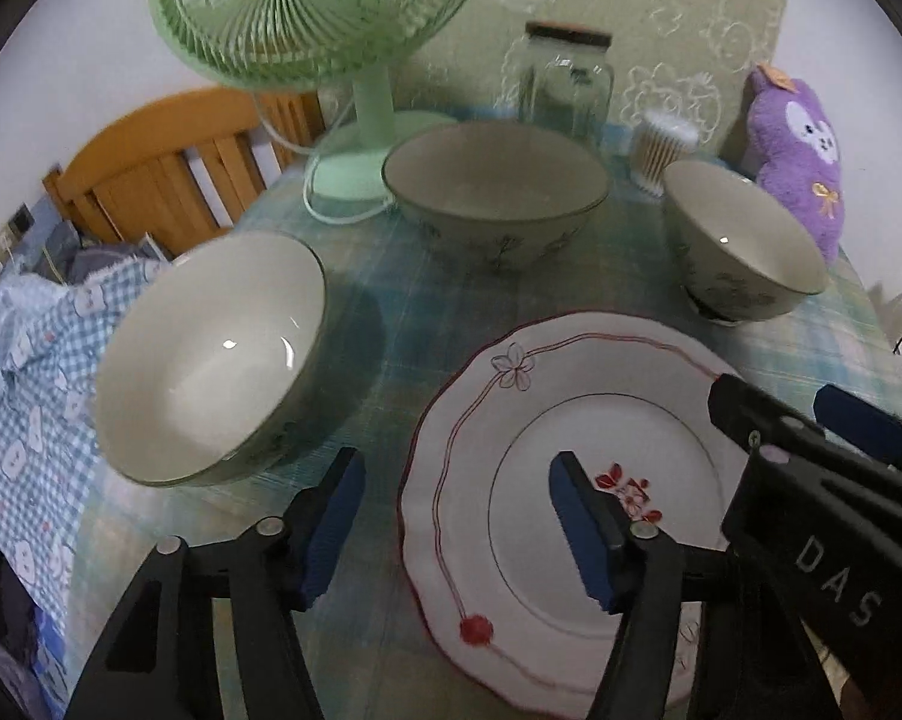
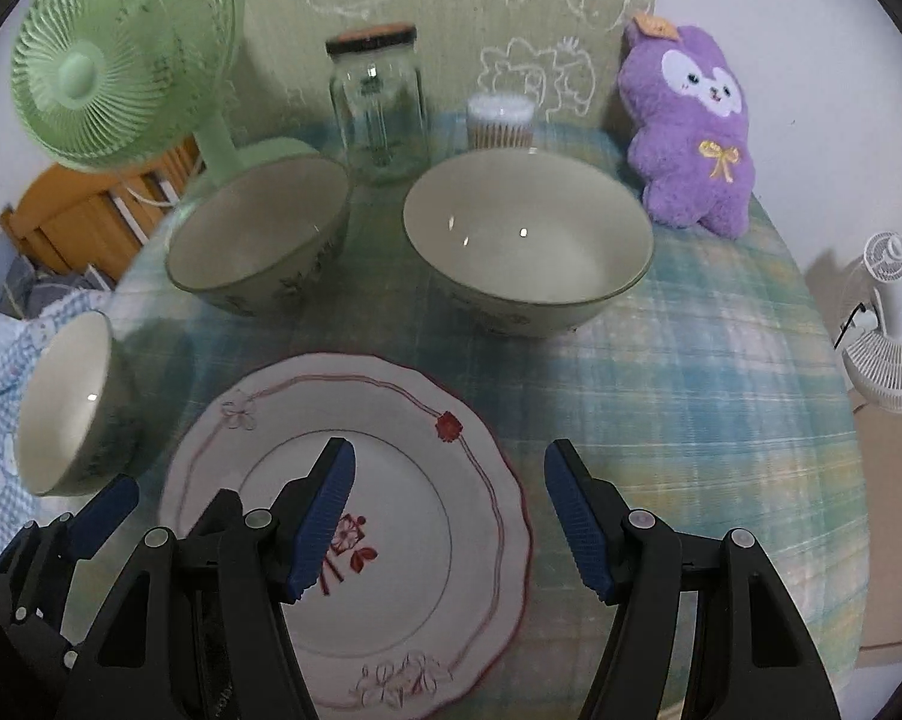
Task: Organize plates and bowls
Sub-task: 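Grasp the rim of the white red-rim plate with both grippers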
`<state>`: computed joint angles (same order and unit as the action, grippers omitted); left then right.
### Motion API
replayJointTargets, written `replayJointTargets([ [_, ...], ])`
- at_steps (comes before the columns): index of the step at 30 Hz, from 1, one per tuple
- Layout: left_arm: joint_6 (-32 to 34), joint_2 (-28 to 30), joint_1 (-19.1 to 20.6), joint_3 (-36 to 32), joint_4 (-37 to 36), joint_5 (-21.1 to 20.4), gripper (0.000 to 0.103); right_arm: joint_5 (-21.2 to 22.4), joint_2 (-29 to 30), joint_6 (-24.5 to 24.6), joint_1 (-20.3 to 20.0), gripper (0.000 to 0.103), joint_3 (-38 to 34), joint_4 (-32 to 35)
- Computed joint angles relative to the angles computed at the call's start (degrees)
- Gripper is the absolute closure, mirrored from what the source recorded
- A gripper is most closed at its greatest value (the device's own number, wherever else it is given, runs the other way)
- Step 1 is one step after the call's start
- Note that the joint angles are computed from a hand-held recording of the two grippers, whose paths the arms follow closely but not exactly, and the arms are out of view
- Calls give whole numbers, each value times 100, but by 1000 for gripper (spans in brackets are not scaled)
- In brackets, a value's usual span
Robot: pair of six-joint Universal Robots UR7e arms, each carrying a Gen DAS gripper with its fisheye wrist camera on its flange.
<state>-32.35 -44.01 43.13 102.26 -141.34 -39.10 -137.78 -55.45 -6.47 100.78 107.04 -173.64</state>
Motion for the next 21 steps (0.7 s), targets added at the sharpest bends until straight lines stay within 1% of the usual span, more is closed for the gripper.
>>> replayJointTargets([
  [3,71,55,108,-61,-71,-173,48,-62,121,61,-72,34,-77,77],
  [4,78,74,125,-76,-79,-198,51,-91,150,66,-89,34,-91,85],
  [5,92,99,148,-100,-68,-208,52,-120,174,82,-105,35,-102,101],
  [7,103,139,189,-141,3,-276,54,-142,208,120,-130,39,-132,164],
  [8,98,154,194,-149,31,-260,55,-159,214,211,-151,42,-165,320],
  [9,96,164,204,-169,61,-252,56,-150,208,298,-170,43,-189,476],
  [13,69,186,216,-208,115,-238,56,-276,293,346,-191,46,-248,534],
  [17,-17,226,202,-262,243,-166,56,-386,355,426,-183,47,-298,588],
  [20,30,226,216,-318,349,-177,56,-431,340,647,-151,47,-373,934],
  [21,64,224,210,-317,351,-162,56,-422,322,692,-147,47,-359,959],
])
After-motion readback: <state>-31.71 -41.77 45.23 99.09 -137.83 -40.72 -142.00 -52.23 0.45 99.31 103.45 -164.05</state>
